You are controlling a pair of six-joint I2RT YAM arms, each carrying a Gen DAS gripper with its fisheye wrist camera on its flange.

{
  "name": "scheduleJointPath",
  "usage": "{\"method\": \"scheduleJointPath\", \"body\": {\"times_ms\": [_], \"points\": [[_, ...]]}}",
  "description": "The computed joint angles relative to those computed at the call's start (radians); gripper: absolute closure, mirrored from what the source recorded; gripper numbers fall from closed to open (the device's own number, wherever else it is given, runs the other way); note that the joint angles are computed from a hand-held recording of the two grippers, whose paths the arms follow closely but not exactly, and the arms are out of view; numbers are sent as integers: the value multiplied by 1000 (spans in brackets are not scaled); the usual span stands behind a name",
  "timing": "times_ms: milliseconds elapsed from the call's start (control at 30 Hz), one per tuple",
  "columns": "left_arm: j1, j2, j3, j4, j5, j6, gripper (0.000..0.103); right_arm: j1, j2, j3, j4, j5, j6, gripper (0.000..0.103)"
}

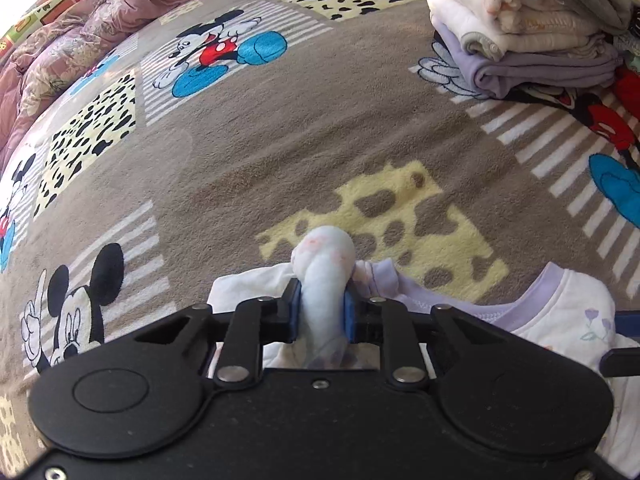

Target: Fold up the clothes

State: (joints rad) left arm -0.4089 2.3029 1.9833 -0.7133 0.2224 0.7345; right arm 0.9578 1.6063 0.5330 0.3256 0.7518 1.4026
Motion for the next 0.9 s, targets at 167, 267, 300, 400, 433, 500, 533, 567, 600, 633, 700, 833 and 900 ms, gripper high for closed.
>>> {"method": "scheduleJointPath", "body": {"times_ms": [167,267,300,400,433,500,533,567,600,633,700,833,900], "points": [[91,-234,-252,120,143,11,87,35,-21,-6,15,57,-17,80],[168,-360,-336,122,253,9,87,71,-31,5,19,99,-54,84],[196,-398,-356,117,291,9,87,84,-31,11,25,105,-71,84],[306,-515,-437,98,409,43,87,129,-24,26,64,115,-128,84],[351,-554,-473,94,453,55,87,150,-19,37,75,119,-152,84],[447,-615,-526,73,539,81,87,196,-8,70,67,138,-186,84],[500,-641,-557,61,582,96,87,224,-1,95,48,160,-199,84],[555,-663,-580,42,626,116,87,254,8,125,28,185,-213,84],[611,-679,-597,16,669,142,87,275,20,158,-2,213,-222,84],[664,-692,-616,-14,709,179,87,292,33,193,-37,240,-227,82],[760,-704,-633,-93,784,259,87,324,61,264,-106,294,-239,75],[952,-673,-603,-332,924,505,87,361,123,433,-281,395,-328,35],[1020,-634,-565,-438,952,592,87,379,123,463,-251,418,-436,31]]}}
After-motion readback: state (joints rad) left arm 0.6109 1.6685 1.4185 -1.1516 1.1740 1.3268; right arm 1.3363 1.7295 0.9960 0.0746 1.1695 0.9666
